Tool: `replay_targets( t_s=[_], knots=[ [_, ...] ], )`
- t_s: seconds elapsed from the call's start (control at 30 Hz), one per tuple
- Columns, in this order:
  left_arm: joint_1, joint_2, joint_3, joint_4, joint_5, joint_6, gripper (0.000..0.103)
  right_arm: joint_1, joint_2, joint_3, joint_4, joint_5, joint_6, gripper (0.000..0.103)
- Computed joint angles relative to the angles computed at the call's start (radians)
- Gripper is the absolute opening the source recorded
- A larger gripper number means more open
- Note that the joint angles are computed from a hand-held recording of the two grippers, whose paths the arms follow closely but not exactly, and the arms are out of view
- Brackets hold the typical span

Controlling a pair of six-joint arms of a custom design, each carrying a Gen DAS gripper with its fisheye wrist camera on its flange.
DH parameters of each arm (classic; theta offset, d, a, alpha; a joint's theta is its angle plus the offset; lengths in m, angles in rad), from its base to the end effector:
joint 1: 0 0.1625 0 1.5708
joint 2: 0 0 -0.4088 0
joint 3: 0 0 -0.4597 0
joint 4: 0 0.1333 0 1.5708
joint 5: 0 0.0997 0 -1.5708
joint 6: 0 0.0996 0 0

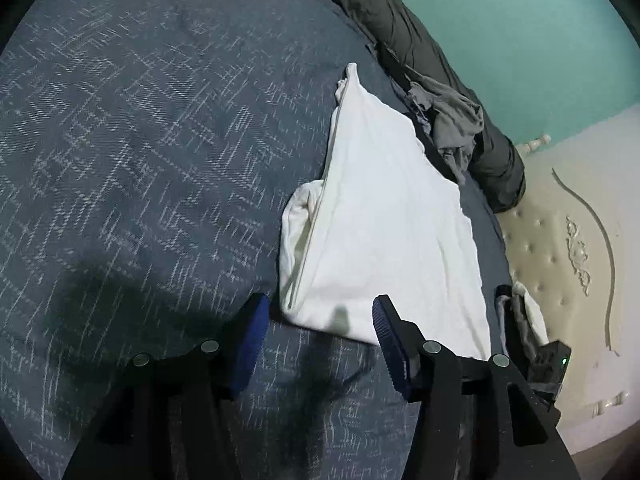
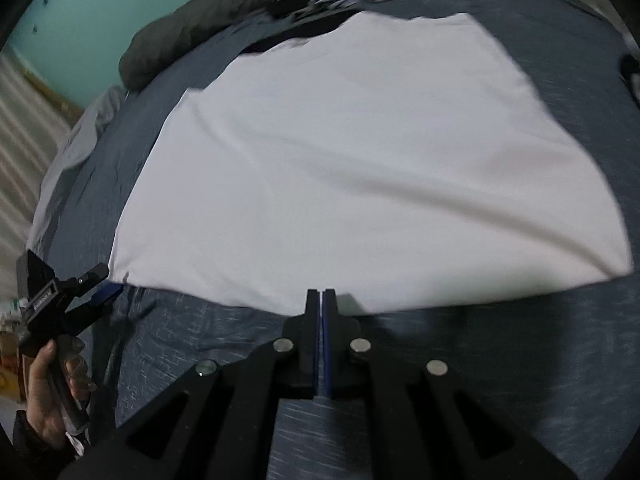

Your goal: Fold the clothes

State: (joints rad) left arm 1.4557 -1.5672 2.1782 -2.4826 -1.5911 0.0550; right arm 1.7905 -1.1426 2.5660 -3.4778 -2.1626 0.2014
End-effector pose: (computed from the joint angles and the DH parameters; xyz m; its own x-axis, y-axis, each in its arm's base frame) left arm 0.0727 -0.5145 0.2420 -0.9850 0.1728 0.0031 0.1641 0.9407 -0.2969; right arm 0.1552 -0.3383 0.0529 -0.8876 0.2437 0.3909 -0.0157 0.8321 -0.5544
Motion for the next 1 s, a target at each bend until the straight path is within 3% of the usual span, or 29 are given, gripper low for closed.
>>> replay_targets(
  t_s=[0.03,0.1,0.2,0.33,0.63,0.8,1.0],
  knots=[
    [0.001,0.005,-0.002,-0.007,-0.005,0.001,0.05,-0.01,-0.022,0.015,-0.003,-0.001,-0.003,0.001],
    [0.0,0.013,-0.005,-0.013,-0.004,0.003,0.026,-0.044,-0.056,0.041,-0.022,0.003,-0.024,0.001],
    [-0.005,0.014,0.0,-0.035,-0.006,0.007,0.006,-0.085,-0.138,0.097,-0.032,0.016,-0.035,0.001],
    [-0.025,-0.001,0.012,-0.057,-0.007,0.011,0.005,-0.092,-0.231,0.129,0.012,0.018,-0.022,0.001],
    [-0.12,-0.004,-0.002,-0.062,0.02,0.02,0.005,-0.107,-0.28,0.157,-0.026,0.037,-0.034,0.001],
    [-0.214,0.033,-0.021,-0.067,0.041,0.02,0.005,-0.131,-0.394,0.201,0.0,0.066,-0.061,0.001],
    [-0.397,0.154,-0.057,-0.087,0.036,0.007,0.005,-0.176,-0.577,0.256,0.059,0.11,-0.098,0.001]
  ],
)
